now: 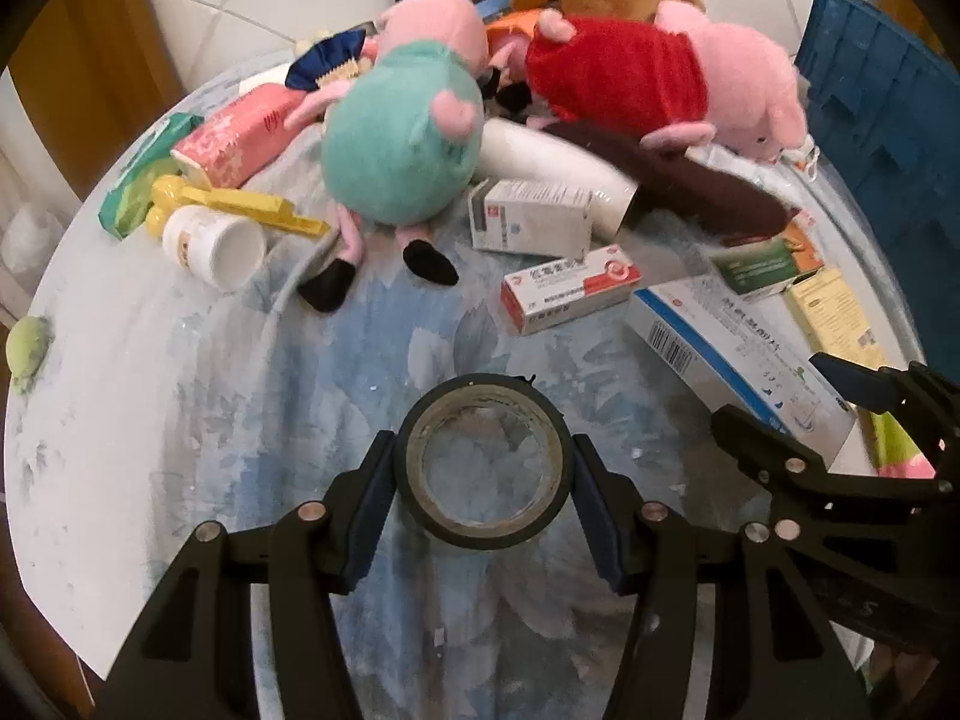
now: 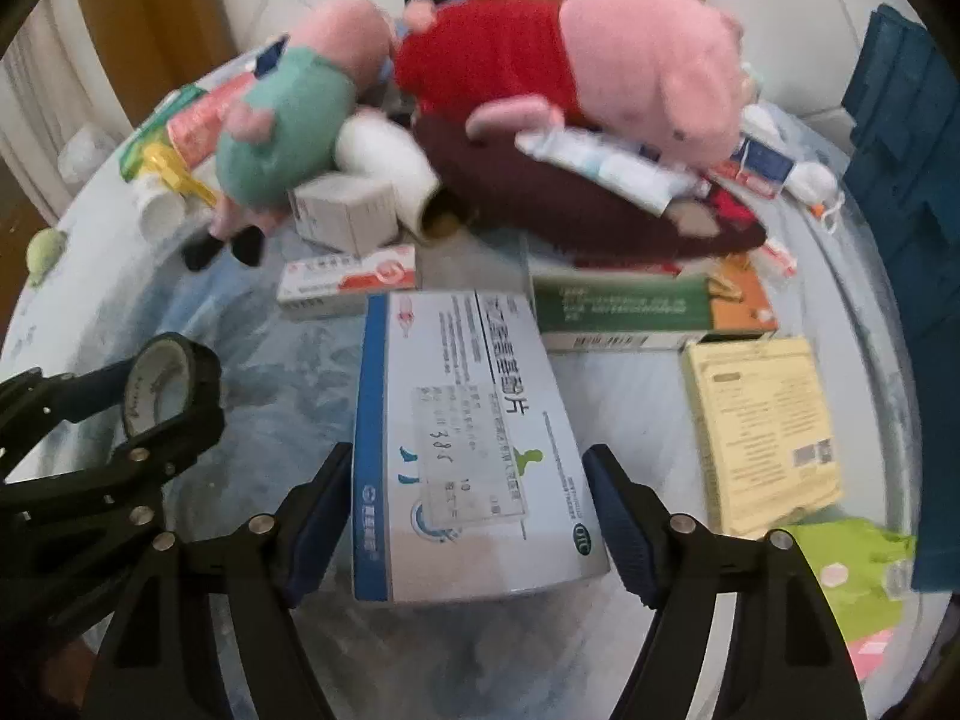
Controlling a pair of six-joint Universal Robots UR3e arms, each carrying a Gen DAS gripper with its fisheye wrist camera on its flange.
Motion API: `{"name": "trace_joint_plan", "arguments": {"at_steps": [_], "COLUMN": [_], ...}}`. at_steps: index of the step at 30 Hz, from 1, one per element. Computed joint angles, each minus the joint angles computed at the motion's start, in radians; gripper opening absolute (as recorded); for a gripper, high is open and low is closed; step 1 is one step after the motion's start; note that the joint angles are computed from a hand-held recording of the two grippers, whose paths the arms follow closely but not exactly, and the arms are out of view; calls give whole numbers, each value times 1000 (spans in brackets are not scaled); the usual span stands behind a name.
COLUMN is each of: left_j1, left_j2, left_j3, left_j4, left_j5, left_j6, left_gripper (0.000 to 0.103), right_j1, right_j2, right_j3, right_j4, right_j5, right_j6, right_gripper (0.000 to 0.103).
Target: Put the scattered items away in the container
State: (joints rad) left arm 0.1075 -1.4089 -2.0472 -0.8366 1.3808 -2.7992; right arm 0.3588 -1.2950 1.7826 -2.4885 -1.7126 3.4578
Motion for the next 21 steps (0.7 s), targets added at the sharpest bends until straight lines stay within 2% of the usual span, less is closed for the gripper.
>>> {"name": "trace_joint_plan", "arguments": {"at_steps": [2, 4, 6, 7, 8, 13, 16, 18, 19, 20, 21], "left_j1": [-6, 1, -37, -50, -58, -35, -25, -20, -16, -13, -11], "left_j2": [6, -106, -131, -138, -135, -92, -103, -118, -128, -137, -141], "left_j3": [19, 32, 92, 115, 129, 169, 156, 120, 98, 78, 61], "left_j4": [-14, 99, 80, 72, 67, 32, 35, 48, 57, 66, 73], "left_j5": [-6, -42, -20, -19, -20, -33, -24, -15, -10, -5, 1], "left_j6": [-7, 5, -33, -44, -50, -18, -6, -1, 4, 7, 11], "left_gripper": [56, 56, 56, 56, 56, 56, 56, 56, 56, 56, 56], "right_j1": [4, 3, -3, -1, 3, -24, -60, -81, -90, -96, -101], "right_j2": [-45, -67, -117, -131, -146, -208, -259, -281, -286, -286, -286], "right_j3": [6, -22, -18, -22, -35, -64, 6, 72, 104, 134, 163], "right_j4": [18, 52, 74, 80, 94, 178, 173, 156, 144, 130, 115], "right_j5": [-5, -14, -27, -32, -35, -37, -7, 14, 27, 34, 42], "right_j6": [2, -3, -15, -14, -7, 20, 28, 47, 63, 78, 93], "right_gripper": [75, 75, 73, 55, 20, 21, 28, 50, 58, 72, 79]}}
